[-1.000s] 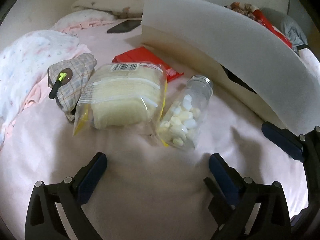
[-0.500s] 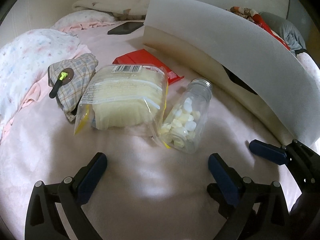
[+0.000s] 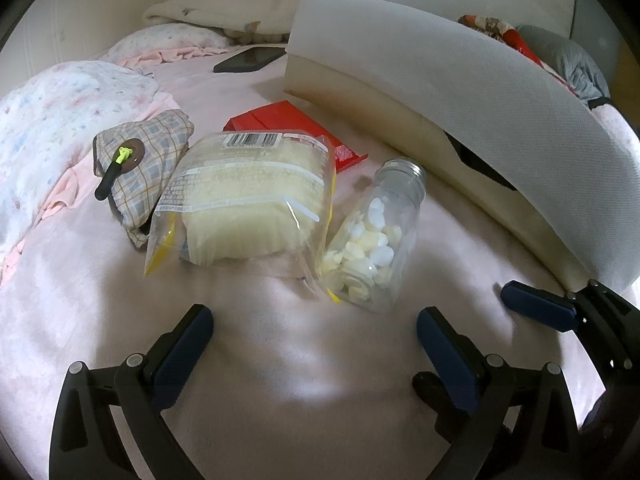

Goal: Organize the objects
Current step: 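Lower the open right gripper toward the clear tablet bottle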

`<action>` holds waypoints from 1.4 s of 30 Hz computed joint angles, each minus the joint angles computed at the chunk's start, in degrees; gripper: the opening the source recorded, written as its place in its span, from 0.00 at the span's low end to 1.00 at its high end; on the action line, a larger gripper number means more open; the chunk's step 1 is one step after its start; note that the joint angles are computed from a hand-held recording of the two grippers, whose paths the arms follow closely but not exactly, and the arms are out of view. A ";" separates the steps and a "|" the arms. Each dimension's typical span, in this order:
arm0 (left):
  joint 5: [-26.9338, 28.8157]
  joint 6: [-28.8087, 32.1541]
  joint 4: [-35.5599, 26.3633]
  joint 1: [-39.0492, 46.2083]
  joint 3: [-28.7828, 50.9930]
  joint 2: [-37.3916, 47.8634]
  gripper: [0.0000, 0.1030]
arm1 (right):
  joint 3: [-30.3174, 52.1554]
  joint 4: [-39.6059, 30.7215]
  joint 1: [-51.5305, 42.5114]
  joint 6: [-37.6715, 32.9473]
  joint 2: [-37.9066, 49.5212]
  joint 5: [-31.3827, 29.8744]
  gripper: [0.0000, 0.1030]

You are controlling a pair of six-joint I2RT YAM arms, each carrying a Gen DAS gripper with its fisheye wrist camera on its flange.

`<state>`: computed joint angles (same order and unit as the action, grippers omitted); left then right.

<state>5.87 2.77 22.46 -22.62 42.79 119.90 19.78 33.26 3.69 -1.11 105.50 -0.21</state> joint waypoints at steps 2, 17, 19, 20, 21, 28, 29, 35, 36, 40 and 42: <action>-1.89 -0.24 -0.76 -1.01 0.50 0.09 1.00 | -0.35 1.20 1.75 1.51 0.56 2.29 0.75; -1.64 -0.03 -0.24 -0.72 -0.46 -0.44 1.00 | 1.99 4.29 5.57 4.78 5.35 6.62 0.77; -0.15 -0.32 0.35 0.21 -1.72 -1.32 0.99 | 3.22 3.77 5.61 4.95 6.22 7.38 0.79; -1.33 -1.80 1.02 -0.04 -2.58 -1.82 1.00 | 3.80 3.44 6.01 5.19 6.51 8.29 0.80; -4.71 -3.70 0.49 -1.45 -2.76 -2.22 1.00 | 4.62 3.03 7.39 6.27 7.22 9.31 0.80; -10.66 -9.40 -2.41 -4.53 -1.52 -2.11 1.00 | 2.76 3.27 9.54 8.14 5.91 11.24 0.81; -10.35 -8.88 -2.66 -4.33 -1.58 -2.26 1.00 | 3.01 3.17 9.88 8.14 6.07 12.01 0.82; -10.04 -8.27 -2.21 -4.31 -1.29 -1.75 1.00 | 3.66 2.73 8.72 7.95 6.33 10.55 0.83; -9.70 -8.08 -1.84 -4.12 -1.52 -1.76 1.00 | 3.25 2.79 8.97 8.22 5.99 10.66 0.83; -8.39 -7.04 -2.43 -3.32 -1.11 -1.78 1.00 | 3.81 2.76 8.38 8.21 6.33 9.73 0.83; -8.33 -6.62 -5.78 -3.19 0.94 -1.72 1.00 | 2.75 3.31 8.26 8.68 5.84 9.10 0.83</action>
<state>-2.46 -3.85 16.69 -25.81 43.73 118.19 22.52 36.57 11.95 7.57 111.34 8.90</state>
